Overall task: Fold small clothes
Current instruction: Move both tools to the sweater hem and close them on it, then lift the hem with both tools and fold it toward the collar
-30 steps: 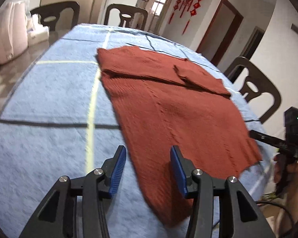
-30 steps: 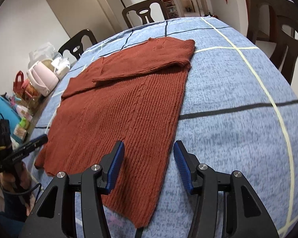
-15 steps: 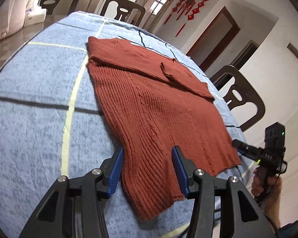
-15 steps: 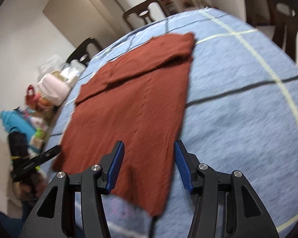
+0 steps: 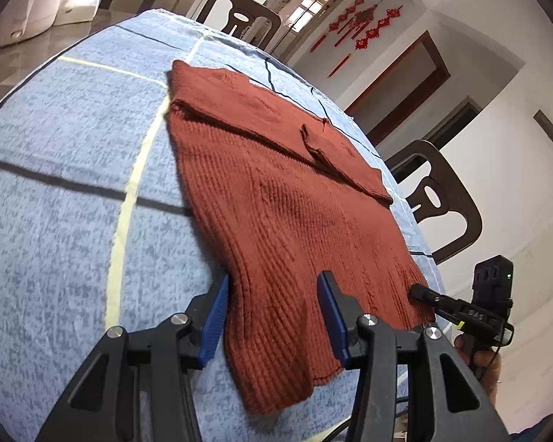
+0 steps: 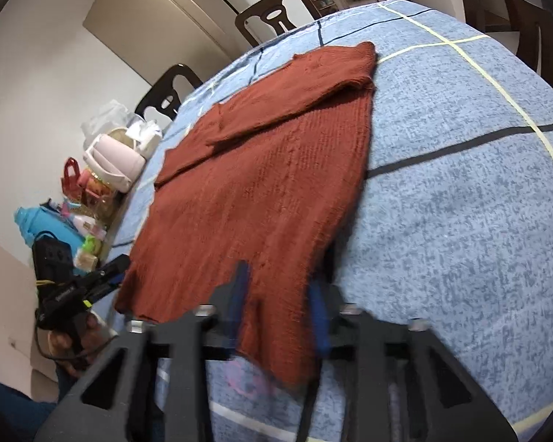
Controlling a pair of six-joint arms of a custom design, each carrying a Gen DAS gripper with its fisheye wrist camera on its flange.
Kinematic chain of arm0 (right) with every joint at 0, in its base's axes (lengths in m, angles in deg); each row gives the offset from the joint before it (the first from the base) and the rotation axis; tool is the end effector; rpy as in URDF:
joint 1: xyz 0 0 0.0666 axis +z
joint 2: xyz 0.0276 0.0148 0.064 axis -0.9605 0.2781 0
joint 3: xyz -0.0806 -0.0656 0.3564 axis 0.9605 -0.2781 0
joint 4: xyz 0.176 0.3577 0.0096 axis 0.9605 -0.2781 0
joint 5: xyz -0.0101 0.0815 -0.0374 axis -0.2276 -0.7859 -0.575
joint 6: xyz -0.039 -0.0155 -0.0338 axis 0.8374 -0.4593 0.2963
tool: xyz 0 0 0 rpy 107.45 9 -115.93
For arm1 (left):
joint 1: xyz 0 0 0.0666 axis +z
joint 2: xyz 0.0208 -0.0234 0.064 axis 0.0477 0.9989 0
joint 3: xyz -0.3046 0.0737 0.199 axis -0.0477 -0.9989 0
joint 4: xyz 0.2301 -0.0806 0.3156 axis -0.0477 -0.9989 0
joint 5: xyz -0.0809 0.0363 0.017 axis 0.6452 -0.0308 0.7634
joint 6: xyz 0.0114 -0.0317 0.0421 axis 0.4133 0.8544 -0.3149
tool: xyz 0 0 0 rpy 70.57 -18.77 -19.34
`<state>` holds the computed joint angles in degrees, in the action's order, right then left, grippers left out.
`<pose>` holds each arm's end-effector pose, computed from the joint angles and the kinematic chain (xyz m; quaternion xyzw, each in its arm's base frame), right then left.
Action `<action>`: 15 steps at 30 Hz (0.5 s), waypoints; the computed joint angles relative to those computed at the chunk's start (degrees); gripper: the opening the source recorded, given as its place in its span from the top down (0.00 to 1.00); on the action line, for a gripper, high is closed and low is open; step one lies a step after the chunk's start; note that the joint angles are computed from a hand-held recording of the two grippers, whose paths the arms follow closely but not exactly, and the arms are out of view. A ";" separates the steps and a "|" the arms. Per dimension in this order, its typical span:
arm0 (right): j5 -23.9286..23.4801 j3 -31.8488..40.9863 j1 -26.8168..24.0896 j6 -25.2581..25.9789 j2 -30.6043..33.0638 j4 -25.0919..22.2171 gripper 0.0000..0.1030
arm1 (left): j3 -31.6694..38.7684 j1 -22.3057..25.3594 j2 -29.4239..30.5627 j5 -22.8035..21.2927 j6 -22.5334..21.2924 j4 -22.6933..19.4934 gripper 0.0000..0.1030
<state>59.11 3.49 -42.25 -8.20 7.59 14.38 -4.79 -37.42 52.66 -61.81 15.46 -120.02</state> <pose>0.3837 0.2426 0.3999 0.0011 0.9199 0.2779 0.2767 0.3607 -0.3041 0.4017 -0.0744 0.8946 -0.3043 0.3188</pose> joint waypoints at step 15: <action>-0.30 -1.27 -0.81 0.73 -1.30 1.94 0.92 | 2.04 0.28 1.90 -0.84 -0.12 -2.41 0.89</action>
